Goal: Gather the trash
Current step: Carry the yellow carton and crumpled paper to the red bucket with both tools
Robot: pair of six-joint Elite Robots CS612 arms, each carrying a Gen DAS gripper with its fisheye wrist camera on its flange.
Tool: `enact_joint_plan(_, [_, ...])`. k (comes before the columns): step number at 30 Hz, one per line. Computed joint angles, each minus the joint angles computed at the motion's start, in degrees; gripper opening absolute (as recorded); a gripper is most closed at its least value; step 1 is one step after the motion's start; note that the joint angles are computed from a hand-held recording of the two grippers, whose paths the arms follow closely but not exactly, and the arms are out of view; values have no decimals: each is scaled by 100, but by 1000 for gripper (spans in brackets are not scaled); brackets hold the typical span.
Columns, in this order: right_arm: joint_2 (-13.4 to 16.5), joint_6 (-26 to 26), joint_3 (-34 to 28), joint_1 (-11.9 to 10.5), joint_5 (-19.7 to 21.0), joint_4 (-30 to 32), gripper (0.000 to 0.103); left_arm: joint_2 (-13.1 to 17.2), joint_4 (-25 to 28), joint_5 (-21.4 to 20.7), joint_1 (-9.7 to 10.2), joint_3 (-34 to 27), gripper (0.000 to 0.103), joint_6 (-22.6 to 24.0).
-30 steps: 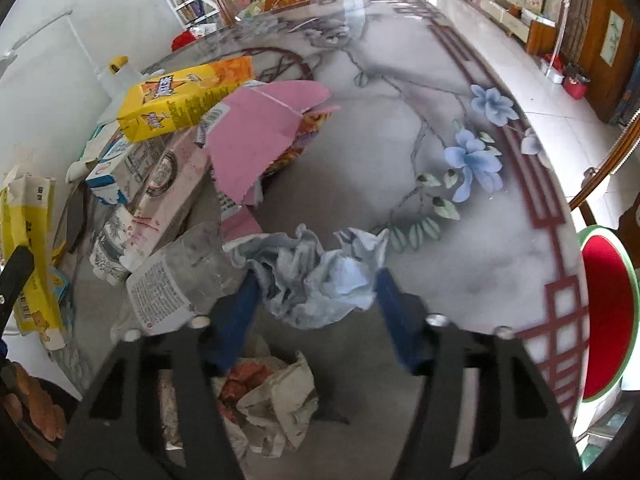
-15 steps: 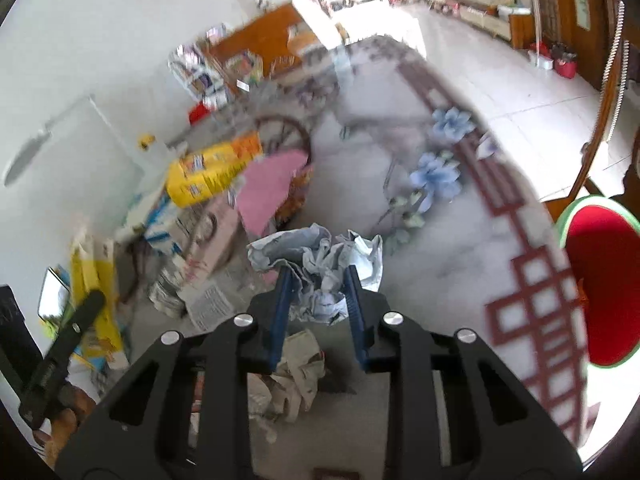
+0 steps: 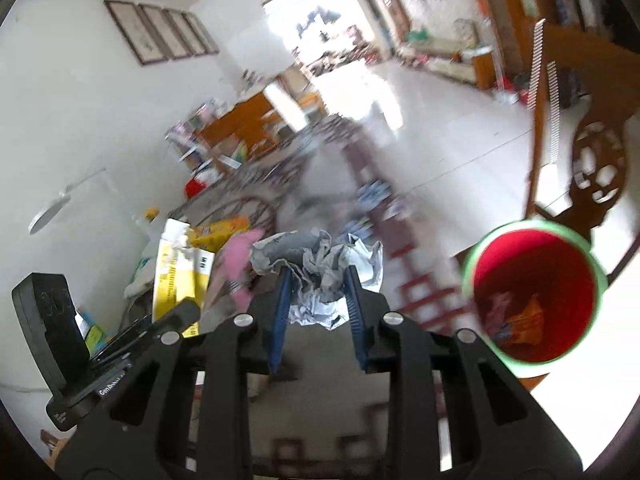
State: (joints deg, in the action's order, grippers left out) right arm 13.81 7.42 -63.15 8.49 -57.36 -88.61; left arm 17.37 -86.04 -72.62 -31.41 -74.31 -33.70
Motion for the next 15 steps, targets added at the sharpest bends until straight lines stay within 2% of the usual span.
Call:
enact_joint_plan(4, [15,15,-51,-128,-825,-191,27,-308,-560,-485,-4,848,43,337])
enact_joint_plan(6, [30,99,-30,-206,-1078,-171,27,-460,-895,-760,4,1294,43,451])
enact_joint_plan(11, [86,330,116,-340,-1502,-70,27,-825,-1413,-1222,8,2316,43,765])
enact_joint_plan(15, [149,550,230,-446,-1570,70,27,-1124,-1543,-1497,-4,3156,43,989])
